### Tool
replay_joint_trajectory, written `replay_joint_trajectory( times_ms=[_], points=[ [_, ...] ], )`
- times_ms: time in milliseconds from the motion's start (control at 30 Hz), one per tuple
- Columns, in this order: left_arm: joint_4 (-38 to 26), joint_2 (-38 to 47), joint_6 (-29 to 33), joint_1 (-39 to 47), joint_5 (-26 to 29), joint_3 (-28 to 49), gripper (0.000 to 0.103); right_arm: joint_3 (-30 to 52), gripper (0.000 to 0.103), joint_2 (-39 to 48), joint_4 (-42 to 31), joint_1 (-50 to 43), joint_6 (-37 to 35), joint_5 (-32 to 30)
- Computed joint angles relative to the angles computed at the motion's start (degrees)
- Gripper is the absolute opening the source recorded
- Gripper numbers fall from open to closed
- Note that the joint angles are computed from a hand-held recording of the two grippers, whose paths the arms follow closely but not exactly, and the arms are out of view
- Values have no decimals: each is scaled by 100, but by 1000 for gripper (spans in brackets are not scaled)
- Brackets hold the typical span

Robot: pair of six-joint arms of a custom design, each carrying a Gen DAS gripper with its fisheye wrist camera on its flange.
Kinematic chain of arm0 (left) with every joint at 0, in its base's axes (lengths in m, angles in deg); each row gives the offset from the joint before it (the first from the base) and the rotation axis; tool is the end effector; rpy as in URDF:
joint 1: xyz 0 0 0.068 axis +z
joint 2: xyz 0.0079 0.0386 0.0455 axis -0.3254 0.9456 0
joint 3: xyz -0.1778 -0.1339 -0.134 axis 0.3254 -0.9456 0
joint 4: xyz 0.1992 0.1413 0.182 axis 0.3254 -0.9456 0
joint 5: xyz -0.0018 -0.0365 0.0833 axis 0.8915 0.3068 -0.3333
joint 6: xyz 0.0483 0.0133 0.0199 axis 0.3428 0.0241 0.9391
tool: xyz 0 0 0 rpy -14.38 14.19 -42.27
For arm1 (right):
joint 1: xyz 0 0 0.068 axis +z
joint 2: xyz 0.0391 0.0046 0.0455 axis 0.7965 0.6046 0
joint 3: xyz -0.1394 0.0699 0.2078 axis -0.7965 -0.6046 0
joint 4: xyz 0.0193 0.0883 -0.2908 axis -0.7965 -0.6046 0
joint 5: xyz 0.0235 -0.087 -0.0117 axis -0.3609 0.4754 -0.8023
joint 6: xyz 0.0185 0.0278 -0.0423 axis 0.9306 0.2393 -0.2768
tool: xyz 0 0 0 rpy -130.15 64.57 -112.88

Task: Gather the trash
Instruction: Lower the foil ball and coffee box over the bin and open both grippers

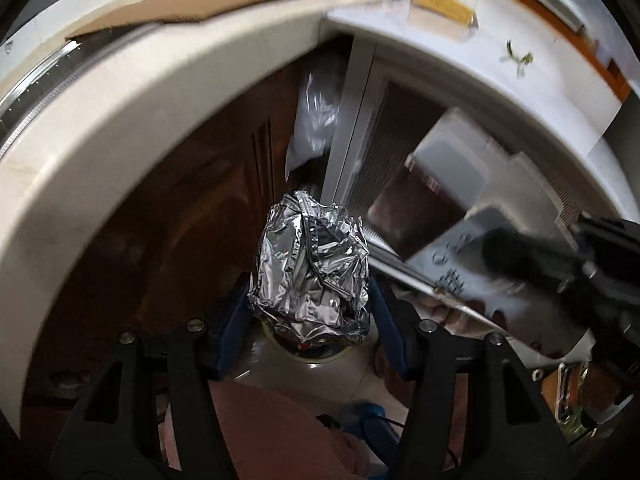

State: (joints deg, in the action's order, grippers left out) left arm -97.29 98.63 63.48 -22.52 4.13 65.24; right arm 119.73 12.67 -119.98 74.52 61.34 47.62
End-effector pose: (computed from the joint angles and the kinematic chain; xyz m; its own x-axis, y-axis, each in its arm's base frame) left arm 0.2686 -0.0222 0.2713 -0.8505 0.1369 -0.5078 0.2138 0.9721 -0.0961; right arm 0.2702 0.1175 0.2937 -0.7713 -0.1628 -0.6153 -0.4082 0.8682 0.2820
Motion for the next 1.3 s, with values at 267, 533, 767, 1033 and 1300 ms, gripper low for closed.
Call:
replay_joint_trajectory(
  times_ms=[267, 533, 767, 1033, 1300],
  points=[
    [833, 667, -103, -286, -177, -435, 55, -1098, 6, 415, 924, -173, 66, 59],
    [1387, 1944, -99, -451, -250, -379, 55, -1474, 6, 1611, 1831, -433, 183, -39],
    [1479, 3072, -28, -545, -199, -3, 55, -1421, 6, 2707, 2623, -655, 351, -125],
    [1521, 3854, 76, -658, -391, 553, 55, -1027, 6, 3721, 3035, -802, 517, -286],
    [1440, 3956, 93, -625, -658, 772, 59, -642, 8, 4207, 3142, -833, 708, -506]
  ],
)
